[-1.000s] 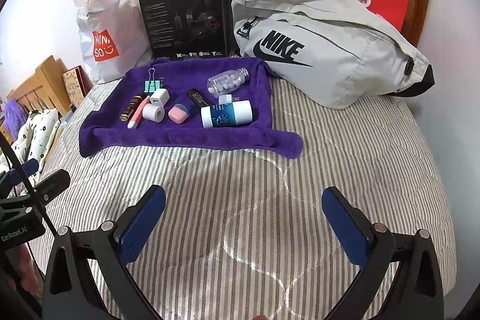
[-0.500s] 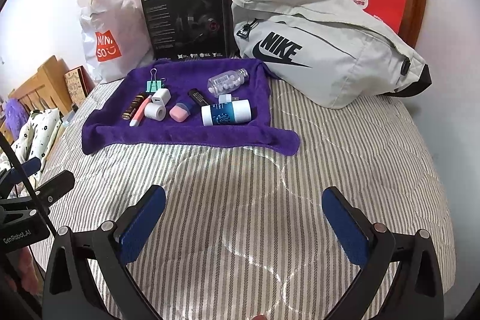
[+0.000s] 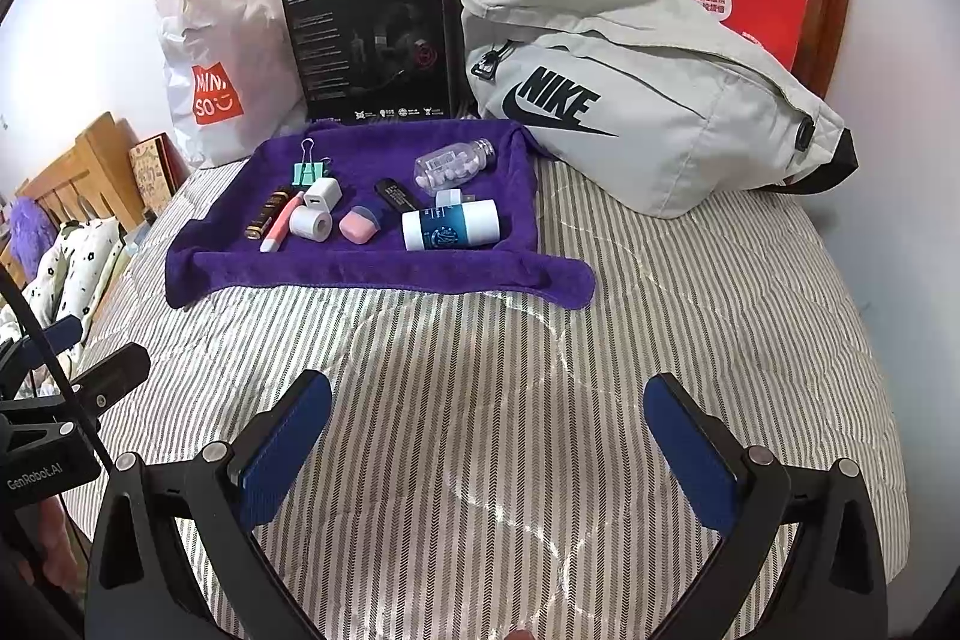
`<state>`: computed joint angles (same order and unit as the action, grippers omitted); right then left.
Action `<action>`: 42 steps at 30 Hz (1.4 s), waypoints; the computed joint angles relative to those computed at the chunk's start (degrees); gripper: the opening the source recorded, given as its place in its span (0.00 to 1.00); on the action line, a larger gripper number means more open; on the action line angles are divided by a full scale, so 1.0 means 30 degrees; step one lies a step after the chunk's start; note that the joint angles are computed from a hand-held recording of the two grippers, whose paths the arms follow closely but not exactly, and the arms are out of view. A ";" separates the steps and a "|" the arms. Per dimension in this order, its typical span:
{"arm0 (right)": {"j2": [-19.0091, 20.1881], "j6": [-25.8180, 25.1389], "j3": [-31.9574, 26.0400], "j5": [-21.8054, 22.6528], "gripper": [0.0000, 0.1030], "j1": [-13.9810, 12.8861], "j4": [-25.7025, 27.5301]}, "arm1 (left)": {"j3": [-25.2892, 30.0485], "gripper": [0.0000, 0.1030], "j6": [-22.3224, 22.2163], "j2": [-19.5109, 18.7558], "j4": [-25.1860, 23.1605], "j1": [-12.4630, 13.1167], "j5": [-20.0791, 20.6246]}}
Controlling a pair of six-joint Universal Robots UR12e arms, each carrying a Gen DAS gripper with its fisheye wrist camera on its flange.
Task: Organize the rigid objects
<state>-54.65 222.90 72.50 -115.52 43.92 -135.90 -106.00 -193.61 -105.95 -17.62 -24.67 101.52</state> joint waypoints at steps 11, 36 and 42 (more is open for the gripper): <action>-0.0028 0.0010 0.0004 -0.0118 0.99 0.0029 0.0099 | 0.0032 1.00 -0.0003 0.0009 -0.0227 0.0038 -0.0102; 0.0033 0.0019 -0.0125 -0.0124 0.99 0.0035 0.0254 | 0.0059 1.00 -0.0053 -0.0012 -0.0227 0.0007 -0.0056; 0.0018 -0.0032 -0.0116 -0.0170 0.99 0.0055 0.0204 | 0.0050 1.00 -0.0053 -0.0002 -0.0222 0.0019 -0.0056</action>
